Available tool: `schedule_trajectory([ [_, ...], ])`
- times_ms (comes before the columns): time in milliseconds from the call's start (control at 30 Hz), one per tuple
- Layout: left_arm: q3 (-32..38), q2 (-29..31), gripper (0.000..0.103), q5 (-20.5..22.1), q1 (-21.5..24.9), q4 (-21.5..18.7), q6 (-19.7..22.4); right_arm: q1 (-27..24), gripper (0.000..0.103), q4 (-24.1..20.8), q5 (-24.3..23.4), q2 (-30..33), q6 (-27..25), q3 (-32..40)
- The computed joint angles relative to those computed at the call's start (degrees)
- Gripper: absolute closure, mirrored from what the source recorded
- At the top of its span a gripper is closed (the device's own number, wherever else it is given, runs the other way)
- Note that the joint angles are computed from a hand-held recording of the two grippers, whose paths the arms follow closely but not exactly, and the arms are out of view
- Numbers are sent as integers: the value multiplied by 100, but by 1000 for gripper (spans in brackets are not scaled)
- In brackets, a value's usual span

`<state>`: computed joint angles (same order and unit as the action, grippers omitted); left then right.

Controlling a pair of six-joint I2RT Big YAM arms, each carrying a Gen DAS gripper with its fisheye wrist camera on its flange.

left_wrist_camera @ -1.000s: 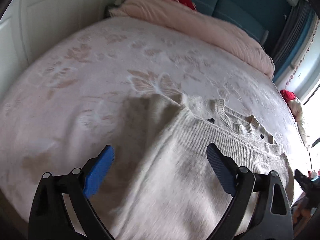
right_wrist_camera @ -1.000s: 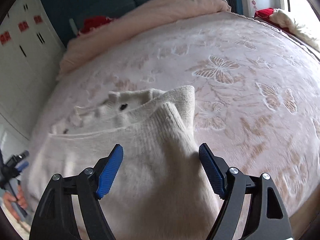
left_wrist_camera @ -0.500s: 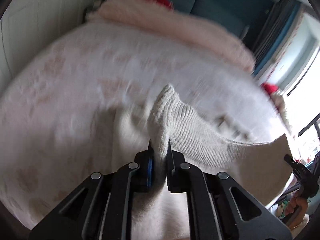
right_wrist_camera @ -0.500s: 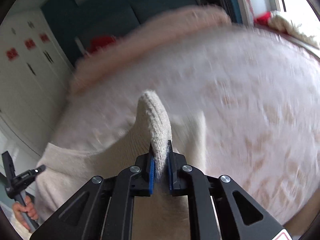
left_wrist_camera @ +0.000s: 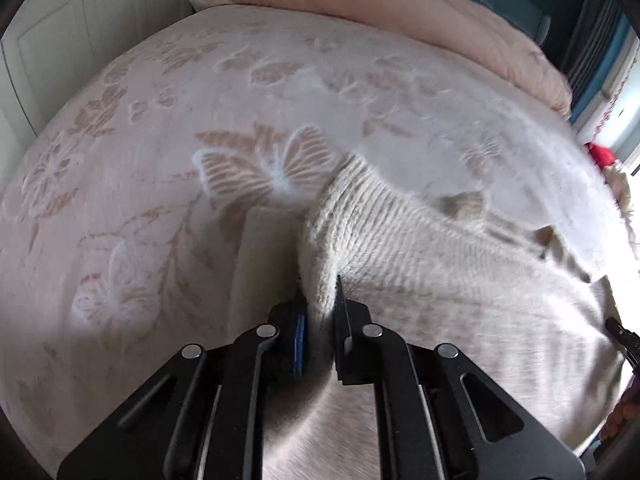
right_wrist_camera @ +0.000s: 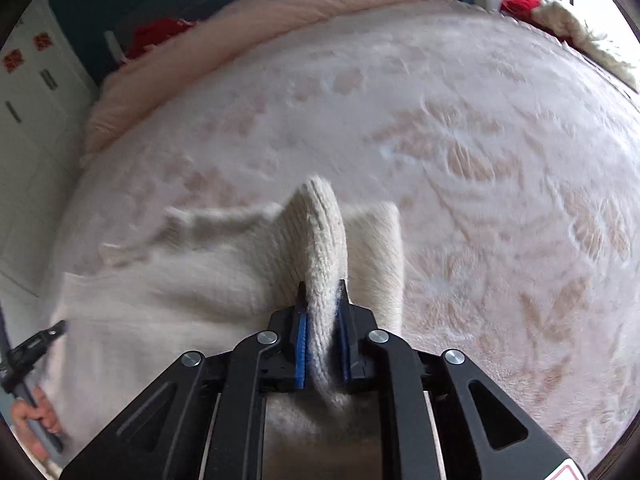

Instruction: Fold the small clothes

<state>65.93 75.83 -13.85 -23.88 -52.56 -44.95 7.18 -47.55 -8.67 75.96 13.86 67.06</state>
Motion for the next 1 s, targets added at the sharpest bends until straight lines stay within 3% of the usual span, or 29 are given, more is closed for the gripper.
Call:
schedule_trajectory([
  [100,84,-314,87,-236,-162,-129,-154,69,81,127,393,-652,-47,-91],
  [167,196,-530,58,-630,-402,-282,-345,165,73,216,475,-1083,70,-257],
  [200,200,-621,34,-714,-470,-269,-386,228,73,232,411,-1247,151,-359],
  [233,173,-740,31,-843,-651,-127,-460,282,76,218,274,-1351,226,-434],
  [333,128,-634,31,-871,-1051,-87,-563,667,86,43,-158,-1415,296,-749],
  [400,22,-371,32,-605,-1132,-168,-724,1042,90,-159,355,-1114,26,-991],
  [433,-62,-251,36,-377,-1074,-213,-783,1079,93,-239,406,-1012,45,-1072],
  [500,-291,-192,36,-109,-1030,-227,-864,849,93,-251,-39,-1170,537,-1177],
  [567,-349,-402,36,-559,-1243,-270,-892,808,86,-552,-274,-1333,739,-935],
  [633,-342,-486,33,-543,-1279,-366,-988,908,85,-467,-280,-1514,567,-880],
  [733,-434,-464,33,-504,-1293,-396,-1058,1176,86,-635,303,-1269,123,-1008],
  [800,-365,-458,33,-618,-1378,-540,-1009,1138,89,-485,248,-1252,44,-1218],
  [833,-272,-497,33,-632,-1426,-658,-993,1094,88,-614,174,-1304,43,-1087],
  [900,-339,-828,31,-684,-1378,-425,-796,976,78,-706,152,-1413,-45,-838],
  [933,-312,-905,25,-732,-1328,-363,-715,883,61,-645,137,-1450,-111,-731],
  [1000,-157,-950,17,-840,-1030,-189,-430,640,44,-448,260,-1224,-369,-362],
])
